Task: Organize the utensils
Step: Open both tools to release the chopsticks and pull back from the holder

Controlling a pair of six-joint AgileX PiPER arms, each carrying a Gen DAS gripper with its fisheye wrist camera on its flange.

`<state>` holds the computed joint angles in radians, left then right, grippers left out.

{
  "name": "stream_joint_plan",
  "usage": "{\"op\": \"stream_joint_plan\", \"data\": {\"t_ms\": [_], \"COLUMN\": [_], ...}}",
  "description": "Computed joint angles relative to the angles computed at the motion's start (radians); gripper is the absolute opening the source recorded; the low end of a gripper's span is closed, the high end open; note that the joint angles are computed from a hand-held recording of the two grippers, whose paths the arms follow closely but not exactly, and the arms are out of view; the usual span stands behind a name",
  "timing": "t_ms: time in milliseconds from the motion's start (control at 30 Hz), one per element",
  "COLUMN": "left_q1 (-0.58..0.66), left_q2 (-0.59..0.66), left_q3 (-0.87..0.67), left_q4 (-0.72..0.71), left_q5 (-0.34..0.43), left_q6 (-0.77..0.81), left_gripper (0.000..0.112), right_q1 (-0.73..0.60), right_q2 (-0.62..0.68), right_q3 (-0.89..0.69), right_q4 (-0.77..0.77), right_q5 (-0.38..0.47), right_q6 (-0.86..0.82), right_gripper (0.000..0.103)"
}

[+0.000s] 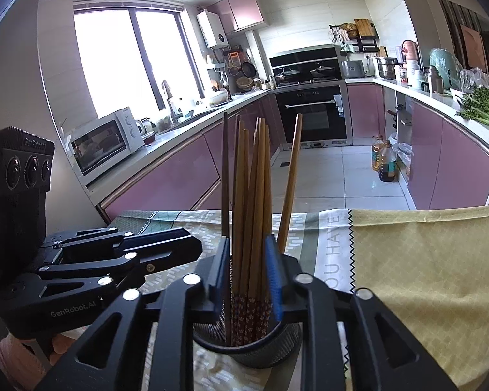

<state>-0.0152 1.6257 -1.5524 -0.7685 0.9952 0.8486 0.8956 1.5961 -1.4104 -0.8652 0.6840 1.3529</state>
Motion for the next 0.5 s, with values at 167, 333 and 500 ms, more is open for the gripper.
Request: {"op": "stream_joint_plan", "data": {"t_ms": [167, 333, 500], "left_q1": [0.078, 0.158, 0.233], "left_q2": [-0.104, -0.227, -0.331], "left_q3": [0.162, 0.329, 0.44], "left_q4": [-0.107, -0.205, -0.283], "left_q5": [-0.082, -0.192, -0.252], "left_q6": [0.107, 0.234, 0.332], "left_gripper": [0.056, 0.09, 0.097], "right_q1": [0.095, 0.204, 0.287], "right_q2": [-0.027, -0.024, -0.007], "right_q3": [0.032, 0.053, 0.069], "right_q4": [-0.147, -0.286, -0.368], "right_q5": [0.092, 0.232, 0.34], "right_q6": [0.111, 0.217, 0.299], "right_gripper": [0.058, 0.088, 0.096]}}
